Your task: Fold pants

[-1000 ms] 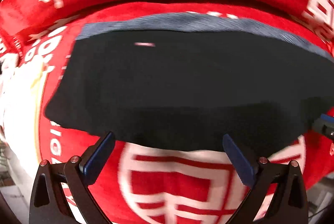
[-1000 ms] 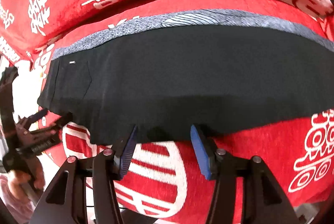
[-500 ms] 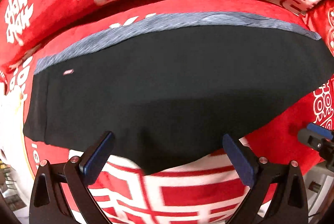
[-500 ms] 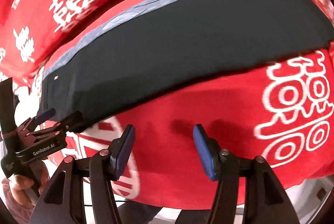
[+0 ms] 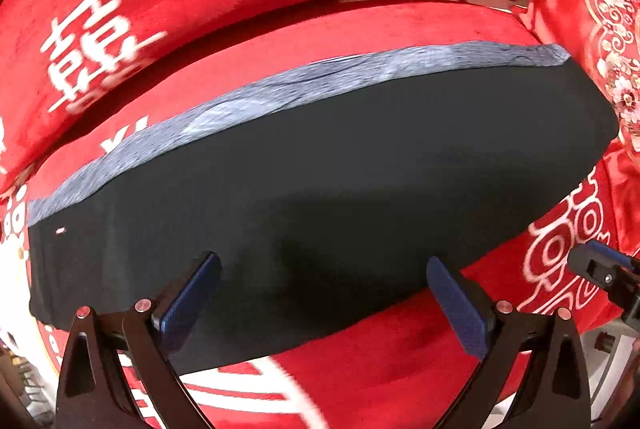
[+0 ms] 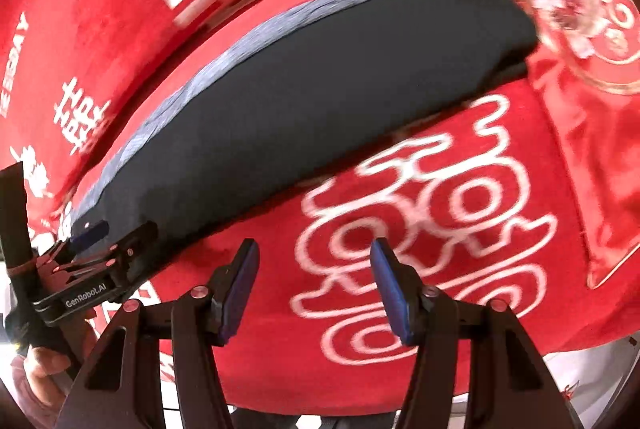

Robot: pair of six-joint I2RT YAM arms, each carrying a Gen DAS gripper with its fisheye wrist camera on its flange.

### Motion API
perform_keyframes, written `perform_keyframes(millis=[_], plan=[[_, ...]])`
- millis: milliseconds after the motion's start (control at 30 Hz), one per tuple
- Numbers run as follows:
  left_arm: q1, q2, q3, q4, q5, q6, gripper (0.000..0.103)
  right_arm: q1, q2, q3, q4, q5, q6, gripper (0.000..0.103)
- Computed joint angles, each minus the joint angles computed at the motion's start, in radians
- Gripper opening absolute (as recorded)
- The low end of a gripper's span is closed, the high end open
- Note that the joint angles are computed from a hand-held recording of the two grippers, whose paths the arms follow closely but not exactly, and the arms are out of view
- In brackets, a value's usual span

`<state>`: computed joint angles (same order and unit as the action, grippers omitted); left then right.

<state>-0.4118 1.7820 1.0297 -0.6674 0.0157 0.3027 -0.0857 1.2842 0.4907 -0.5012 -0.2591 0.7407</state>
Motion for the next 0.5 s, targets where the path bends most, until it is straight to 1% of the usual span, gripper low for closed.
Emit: perform_keyframes(millis=[200,300,400,500], plan=[[-0.116,0.007,-0.003,0.037,-0.022,-0.067,0.103,-0.188,-0.014,-0.041,0.012,-0.021,-0.115,0.062],[-0.142,0.029,0.010,0.054,-0.025,-0.107,0.103,-0.275,-0.006,-0.050,0.034,-0.016,-0.166,0.062],[-0.165,0.064,0.019,0.073,-0.039,-0.147,0.103,-0.357,0.027,-0.049,0.071,-0.009,-0.207,0.062],[-0.179,0.088,0.013,0.088,-0.053,-0.169,0.103,-0.432,0.092,-0.038,0.128,-0.016,-0.222,0.062]])
